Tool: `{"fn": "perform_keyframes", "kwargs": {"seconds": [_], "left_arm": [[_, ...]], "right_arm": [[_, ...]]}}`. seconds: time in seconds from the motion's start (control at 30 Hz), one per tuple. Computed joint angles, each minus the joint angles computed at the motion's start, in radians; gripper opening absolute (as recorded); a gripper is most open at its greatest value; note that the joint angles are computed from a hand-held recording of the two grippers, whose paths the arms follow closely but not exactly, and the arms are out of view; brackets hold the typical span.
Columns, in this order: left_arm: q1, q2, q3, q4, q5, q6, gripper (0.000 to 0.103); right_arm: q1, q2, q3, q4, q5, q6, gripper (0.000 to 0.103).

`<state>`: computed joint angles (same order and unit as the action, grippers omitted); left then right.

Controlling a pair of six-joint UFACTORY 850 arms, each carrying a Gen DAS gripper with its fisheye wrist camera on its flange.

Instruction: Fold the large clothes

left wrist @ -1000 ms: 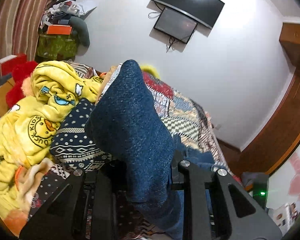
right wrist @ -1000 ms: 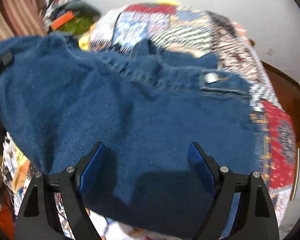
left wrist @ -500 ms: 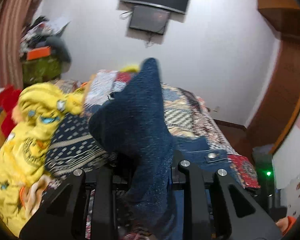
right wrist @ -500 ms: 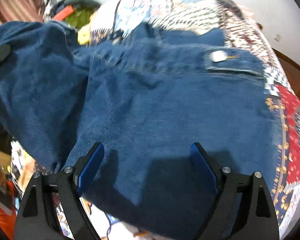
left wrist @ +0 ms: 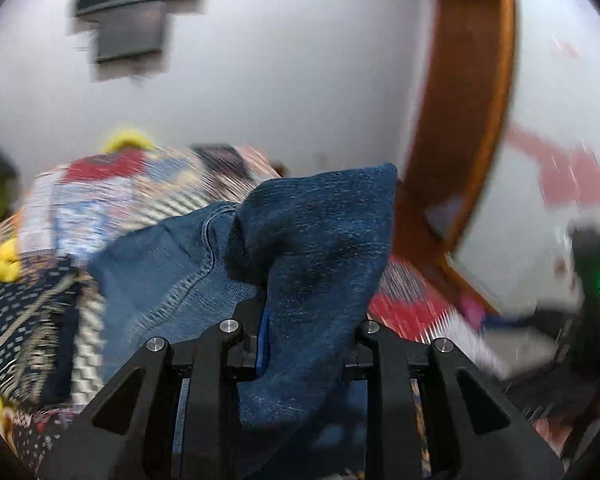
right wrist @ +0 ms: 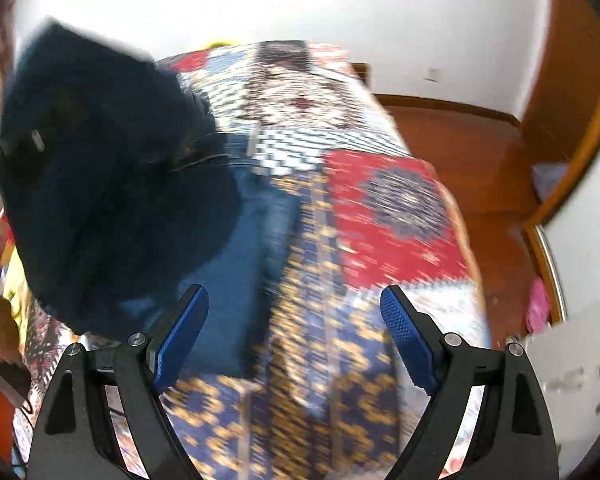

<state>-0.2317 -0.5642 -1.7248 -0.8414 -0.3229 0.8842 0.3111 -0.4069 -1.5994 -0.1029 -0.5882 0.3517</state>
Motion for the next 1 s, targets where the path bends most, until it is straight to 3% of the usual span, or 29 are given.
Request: {"fn": "perform_keyframes", "kwargs": {"seconds": [0.23,0.33,0.4,0.47,0.53,0.63,0.8,1.0], "left_arm": [[-0.021,-0.035,0.027,0.2,-0.18,-0.074,0.023],[-0.028,-0.002,0.07,0.255,-0.158,-0.065,0.025],[-0.025,0.007,0.069,0.275,-0.192,-0.078,0.039],[-0.005,0.01,0.056,0.207,-0.276,-0.02,0.053],[-0.002,0.036,0.08,0.176,-0.293,-0.002,0.057],[0.009,0.086,0.123,0.194,-0.274,-0.006,0.059],[0.044,0.145,0.165,0.232,-0.159,-0.032,0.067],[0.103,0.135,0.123,0.392,-0.084,-0.241,0.076]], "right_arm": [[-0.053,0.054,0.078,-0.019,-0.01,0.092,0.086],[-0.063,0.079,0.105,-0.004,-0.003,0.089,0.086],[-0.067,0.089,0.107,0.013,0.001,0.071,0.086],[-0.063,0.091,0.101,0.022,0.01,0.055,0.086],[-0.055,0.089,0.086,0.023,0.023,0.035,0.086],[-0.04,0.087,0.069,0.033,0.047,-0.005,0.086],[-0.019,0.067,0.023,0.136,0.086,-0.125,0.086],[0.013,-0.02,-0.081,0.215,0.067,-0.228,0.086]]}}
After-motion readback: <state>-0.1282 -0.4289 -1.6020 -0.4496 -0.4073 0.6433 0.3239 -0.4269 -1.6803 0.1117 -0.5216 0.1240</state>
